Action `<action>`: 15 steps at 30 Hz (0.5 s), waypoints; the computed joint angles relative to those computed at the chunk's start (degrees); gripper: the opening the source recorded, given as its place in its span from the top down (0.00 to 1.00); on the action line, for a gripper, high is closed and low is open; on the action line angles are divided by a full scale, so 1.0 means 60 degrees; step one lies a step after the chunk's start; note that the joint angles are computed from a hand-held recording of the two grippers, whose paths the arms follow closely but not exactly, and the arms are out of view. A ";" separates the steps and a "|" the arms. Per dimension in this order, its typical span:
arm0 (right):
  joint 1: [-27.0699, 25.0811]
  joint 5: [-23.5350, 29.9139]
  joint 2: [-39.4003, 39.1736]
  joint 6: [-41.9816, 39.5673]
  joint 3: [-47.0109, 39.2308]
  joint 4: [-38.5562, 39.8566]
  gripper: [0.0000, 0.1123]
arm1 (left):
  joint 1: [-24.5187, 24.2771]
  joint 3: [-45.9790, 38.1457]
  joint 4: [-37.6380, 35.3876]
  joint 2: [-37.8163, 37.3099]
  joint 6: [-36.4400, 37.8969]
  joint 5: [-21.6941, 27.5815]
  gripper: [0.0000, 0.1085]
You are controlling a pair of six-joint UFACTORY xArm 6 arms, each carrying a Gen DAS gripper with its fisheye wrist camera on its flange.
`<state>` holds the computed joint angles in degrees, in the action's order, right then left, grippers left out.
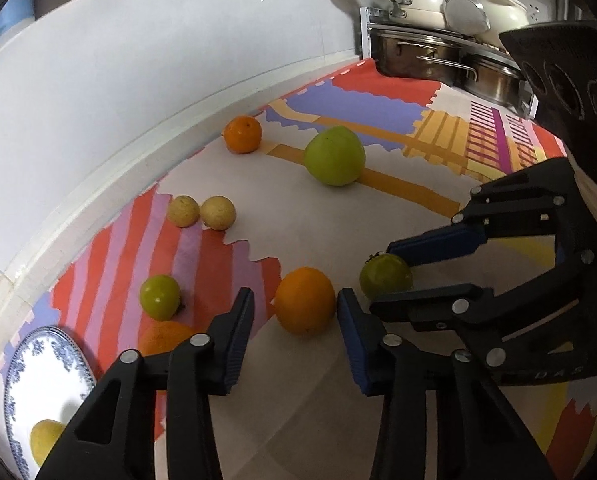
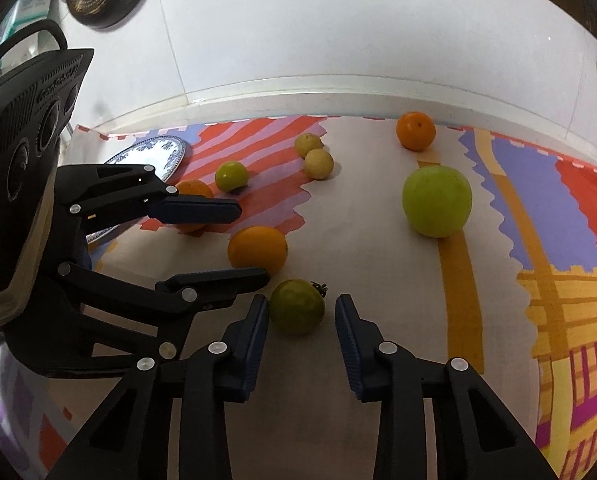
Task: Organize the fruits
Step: 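Grasp another orange with the left tool while the right tool grasps a green lime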
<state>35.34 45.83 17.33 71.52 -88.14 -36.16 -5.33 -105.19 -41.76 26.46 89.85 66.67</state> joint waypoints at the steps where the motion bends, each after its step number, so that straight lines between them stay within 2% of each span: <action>1: -0.0015 -0.0052 0.0000 -0.0017 0.0019 0.0038 0.72 | -0.0021 -0.0026 0.0090 0.0019 -0.0128 0.0047 0.71; 7: -0.0033 -0.0101 -0.0124 0.0237 0.0172 -0.0052 0.74 | -0.0039 0.0322 0.0293 -0.0241 -0.1081 -0.0340 0.71; 11: -0.0019 -0.0031 -0.0298 0.0534 0.0309 -0.0191 0.74 | 0.0058 0.0990 0.0049 -0.0805 -0.1418 -0.0862 0.71; 15: 0.0062 -0.0021 -0.0463 0.0691 0.0371 -0.0286 0.74 | 0.0229 0.1351 -0.0192 -0.1265 -0.1696 -0.0975 0.71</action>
